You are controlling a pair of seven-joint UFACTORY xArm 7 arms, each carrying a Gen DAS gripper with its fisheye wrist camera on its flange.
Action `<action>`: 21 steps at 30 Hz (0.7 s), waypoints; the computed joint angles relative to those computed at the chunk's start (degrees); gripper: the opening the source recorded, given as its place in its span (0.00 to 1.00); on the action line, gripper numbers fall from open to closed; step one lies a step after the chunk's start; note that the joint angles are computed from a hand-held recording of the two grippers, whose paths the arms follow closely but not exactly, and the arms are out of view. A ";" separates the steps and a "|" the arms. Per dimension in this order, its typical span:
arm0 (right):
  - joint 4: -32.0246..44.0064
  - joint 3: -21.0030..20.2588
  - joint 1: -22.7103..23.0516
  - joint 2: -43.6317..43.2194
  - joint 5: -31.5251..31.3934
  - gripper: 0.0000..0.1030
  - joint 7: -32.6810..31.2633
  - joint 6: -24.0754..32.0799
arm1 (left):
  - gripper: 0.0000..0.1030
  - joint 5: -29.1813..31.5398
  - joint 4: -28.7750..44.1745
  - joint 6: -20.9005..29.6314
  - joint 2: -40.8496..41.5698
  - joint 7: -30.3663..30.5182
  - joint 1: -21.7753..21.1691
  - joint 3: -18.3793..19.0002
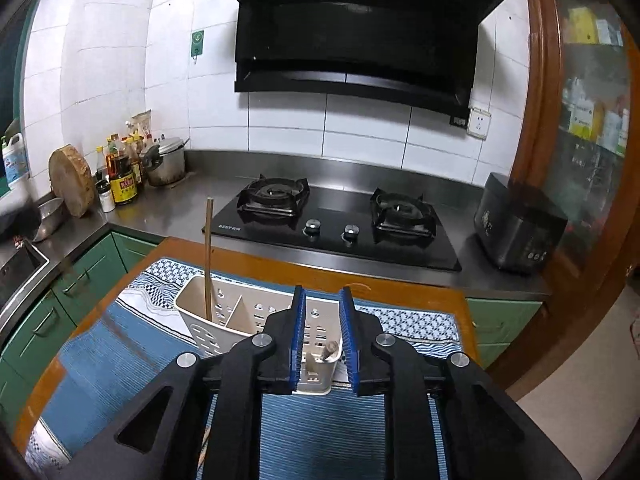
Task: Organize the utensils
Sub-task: 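Lower the right tool's chopstick into the holder and open while the left does likewise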
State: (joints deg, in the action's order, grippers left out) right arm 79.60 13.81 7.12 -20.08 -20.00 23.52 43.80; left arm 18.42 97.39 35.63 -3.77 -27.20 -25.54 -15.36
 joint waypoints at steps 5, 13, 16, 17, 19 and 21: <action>-4.56 -0.90 0.95 -4.45 2.22 0.18 -2.25 -2.13 | 0.05 3.48 9.34 1.08 6.77 -2.76 -1.25 1.14; -12.98 -0.39 1.37 -11.44 5.56 0.18 -5.45 -4.60 | 0.05 5.37 17.66 1.88 14.73 -6.09 -5.04 6.22; -15.61 -0.21 1.65 -13.45 7.29 0.18 -5.71 -5.34 | 0.05 4.48 18.14 1.59 16.14 -6.11 -5.49 7.37; -16.77 -0.23 1.94 -14.26 7.98 0.18 -5.83 -5.53 | 0.05 5.15 17.75 1.39 16.36 -6.95 -5.83 7.94; -18.42 0.05 2.22 -15.37 8.96 0.18 -5.82 -5.60 | 0.05 4.12 16.49 1.06 16.21 -6.89 -5.60 8.09; -20.08 0.21 2.67 -16.38 10.09 0.18 -5.72 -5.44 | 0.05 3.14 15.84 1.34 16.40 -6.30 -5.37 8.05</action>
